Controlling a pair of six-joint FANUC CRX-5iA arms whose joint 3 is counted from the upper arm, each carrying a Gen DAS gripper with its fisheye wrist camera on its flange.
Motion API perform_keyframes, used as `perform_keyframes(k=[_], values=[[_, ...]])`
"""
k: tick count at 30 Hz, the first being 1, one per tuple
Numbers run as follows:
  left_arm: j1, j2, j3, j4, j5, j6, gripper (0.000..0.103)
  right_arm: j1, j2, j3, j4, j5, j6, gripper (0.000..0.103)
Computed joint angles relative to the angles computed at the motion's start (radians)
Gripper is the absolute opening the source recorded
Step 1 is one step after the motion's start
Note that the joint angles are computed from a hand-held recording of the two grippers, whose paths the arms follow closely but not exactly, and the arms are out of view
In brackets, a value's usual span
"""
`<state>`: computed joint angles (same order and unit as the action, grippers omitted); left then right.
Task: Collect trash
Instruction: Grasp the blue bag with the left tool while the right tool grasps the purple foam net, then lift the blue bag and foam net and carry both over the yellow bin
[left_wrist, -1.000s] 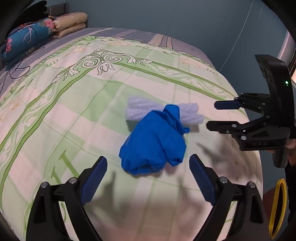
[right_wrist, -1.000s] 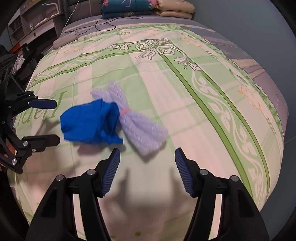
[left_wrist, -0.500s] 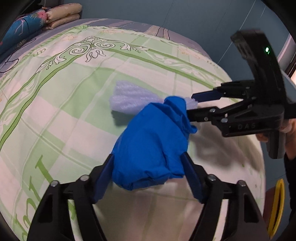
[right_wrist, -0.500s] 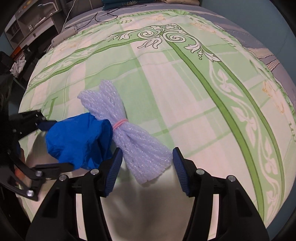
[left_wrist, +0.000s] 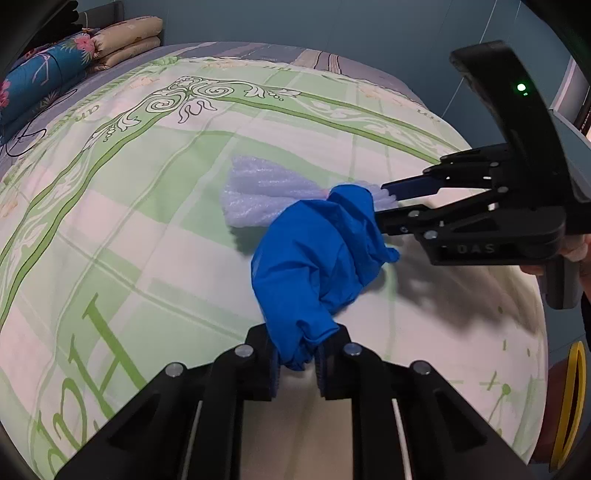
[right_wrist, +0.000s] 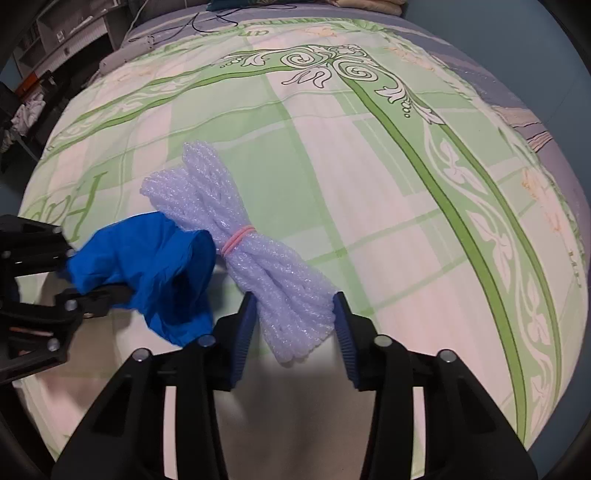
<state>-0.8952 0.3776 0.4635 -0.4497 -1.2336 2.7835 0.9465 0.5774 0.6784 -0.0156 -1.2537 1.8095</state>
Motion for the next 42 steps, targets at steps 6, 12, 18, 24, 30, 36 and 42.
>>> perform_keyframes(k=[6,12,18,24,30,36,42], values=[[-0.022,-0.03,-0.009,-0.025,-0.018,0.017,0.012,0.026,-0.035,-0.072,0.07,0.072,-0.086,0.023],[-0.057,-0.076,-0.036,-0.061,-0.045,0.067,0.012,0.033,-0.067,-0.114,0.097,0.122,-0.169,0.021],[-0.121,-0.129,-0.06,-0.128,-0.081,0.152,0.012,0.031,-0.119,-0.159,0.107,0.159,-0.246,0.021],[-0.2,-0.135,-0.008,-0.21,-0.17,0.223,0.012,0.031,-0.231,-0.239,0.078,0.203,-0.271,0.021],[-0.33,-0.045,0.187,-0.311,-0.386,0.23,0.012,0.047,-0.372,-0.353,0.049,0.239,-0.291,0.021],[-0.462,0.057,0.401,-0.443,-0.532,0.222,0.012,0.067,-0.577,-0.53,0.028,0.313,-0.342,0.021],[-0.551,0.158,0.601,-0.551,-0.577,0.149,0.012,0.086,-0.782,-0.697,0.052,0.361,-0.444,0.021]])
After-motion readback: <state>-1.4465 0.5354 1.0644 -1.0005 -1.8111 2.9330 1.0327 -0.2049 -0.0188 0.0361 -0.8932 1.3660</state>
